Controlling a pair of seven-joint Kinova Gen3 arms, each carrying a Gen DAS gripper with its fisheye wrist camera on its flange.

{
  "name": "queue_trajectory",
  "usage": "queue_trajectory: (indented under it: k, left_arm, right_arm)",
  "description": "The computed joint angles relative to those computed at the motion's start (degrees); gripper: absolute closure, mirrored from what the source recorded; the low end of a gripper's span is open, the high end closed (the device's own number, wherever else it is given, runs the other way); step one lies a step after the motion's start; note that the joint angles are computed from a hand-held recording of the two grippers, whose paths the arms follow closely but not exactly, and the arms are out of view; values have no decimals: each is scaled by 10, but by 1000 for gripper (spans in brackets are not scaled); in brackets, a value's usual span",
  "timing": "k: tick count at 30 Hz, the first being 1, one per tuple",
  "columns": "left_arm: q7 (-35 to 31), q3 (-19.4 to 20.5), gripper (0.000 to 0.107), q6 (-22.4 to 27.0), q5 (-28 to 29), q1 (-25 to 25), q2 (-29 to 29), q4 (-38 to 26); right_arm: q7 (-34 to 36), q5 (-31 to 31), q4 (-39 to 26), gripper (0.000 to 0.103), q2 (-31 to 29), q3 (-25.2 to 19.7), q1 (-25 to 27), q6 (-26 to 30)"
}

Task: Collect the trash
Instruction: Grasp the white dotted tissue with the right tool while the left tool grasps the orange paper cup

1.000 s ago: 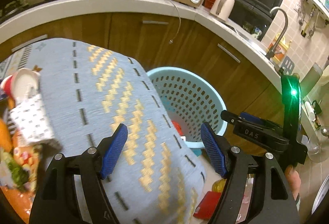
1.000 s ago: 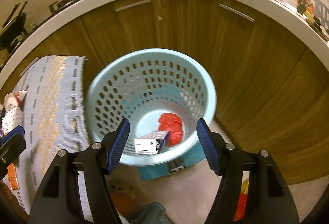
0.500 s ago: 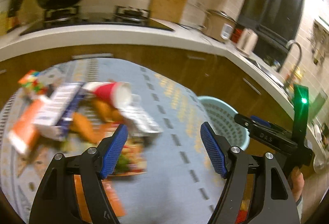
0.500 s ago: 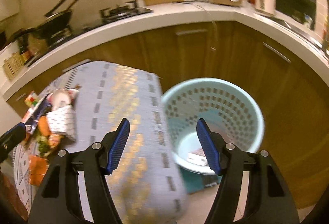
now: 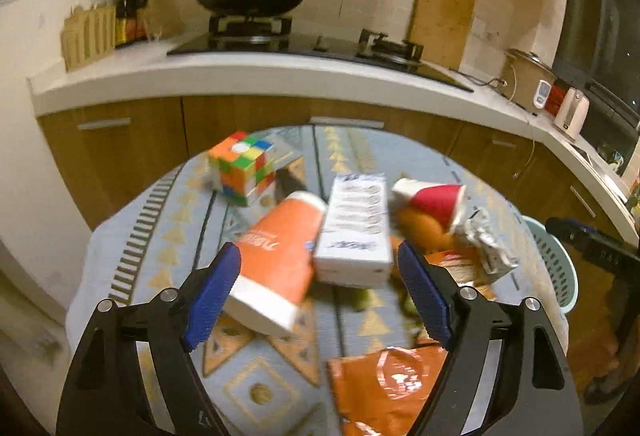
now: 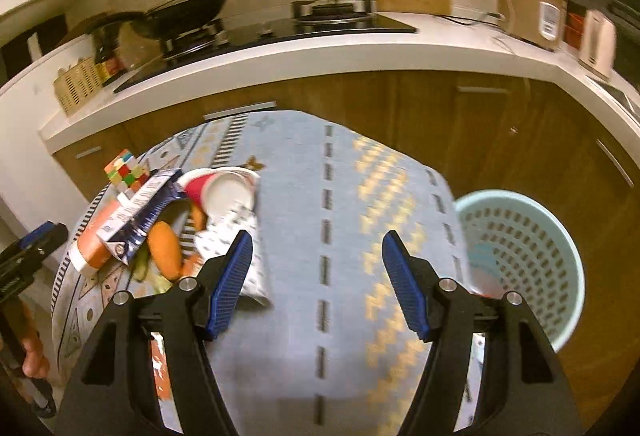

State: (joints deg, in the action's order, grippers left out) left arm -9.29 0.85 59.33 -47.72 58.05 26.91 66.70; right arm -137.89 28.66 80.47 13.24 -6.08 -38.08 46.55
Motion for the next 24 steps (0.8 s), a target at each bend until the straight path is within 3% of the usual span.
queue_trajectory:
  k: [3,11,19,24]
  left_arm:
    - [1,-1,29,-33,15,-23,-14,33]
    - [-91,29,30,-128,114,-117,-30,86]
    - [-145,18,26,-165,177,-144,-13,81]
    - [-135,-2,24,-177,178,-129,-10,86]
  right_arm:
    - [28,-12,-32,39,24,-5,-2,6]
    - [64,-39,-64,39,53,6,-16,18]
    - [86,-73,-73,39,67,11,-9,21]
    - [106,-90,-79,39,77,10,-6,24]
